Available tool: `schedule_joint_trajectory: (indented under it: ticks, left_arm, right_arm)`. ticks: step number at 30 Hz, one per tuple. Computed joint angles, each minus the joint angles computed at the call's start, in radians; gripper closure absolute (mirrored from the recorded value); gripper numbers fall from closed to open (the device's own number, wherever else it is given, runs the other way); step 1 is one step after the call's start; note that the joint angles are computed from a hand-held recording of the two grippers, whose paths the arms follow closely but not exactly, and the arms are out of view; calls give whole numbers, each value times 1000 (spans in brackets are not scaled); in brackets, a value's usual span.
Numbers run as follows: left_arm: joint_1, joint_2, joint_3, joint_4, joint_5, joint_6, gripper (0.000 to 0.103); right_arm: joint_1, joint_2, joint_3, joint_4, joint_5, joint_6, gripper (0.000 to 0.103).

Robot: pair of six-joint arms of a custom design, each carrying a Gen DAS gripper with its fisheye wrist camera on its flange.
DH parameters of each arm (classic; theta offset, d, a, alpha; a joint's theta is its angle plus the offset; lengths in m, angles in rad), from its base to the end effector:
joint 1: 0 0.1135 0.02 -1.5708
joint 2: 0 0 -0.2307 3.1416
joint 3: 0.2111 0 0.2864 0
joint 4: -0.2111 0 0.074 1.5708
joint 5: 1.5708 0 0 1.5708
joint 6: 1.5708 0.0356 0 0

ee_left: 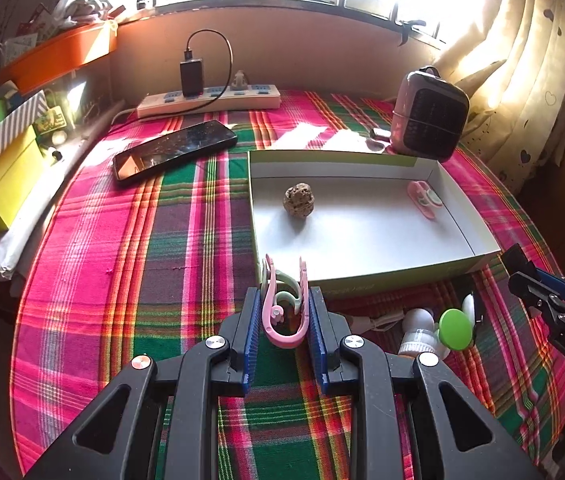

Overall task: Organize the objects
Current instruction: 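Carry the clip and black cylinder into the box and open both tools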

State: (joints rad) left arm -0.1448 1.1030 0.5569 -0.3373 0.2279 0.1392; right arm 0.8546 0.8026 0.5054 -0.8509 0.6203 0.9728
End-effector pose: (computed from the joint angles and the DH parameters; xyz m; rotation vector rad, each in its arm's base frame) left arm 0.2516 -0.0448 0.1413 0.4445 2.4025 -0.2818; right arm 0.1386 0.1277 0.1609 0.3068 2.3883 -0.0622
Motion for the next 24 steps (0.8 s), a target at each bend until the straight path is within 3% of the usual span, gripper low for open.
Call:
schedule_joint_trajectory:
  ticks: [11,24]
  left_arm:
    - [-55,141,109,41,-20,-24,82]
    - [-91,341,236,81,-47,-47,82]
  right_arm:
    - [-194,136,76,196,-134,-243,74]
    - [-383,418,219,367,-301,-444,74]
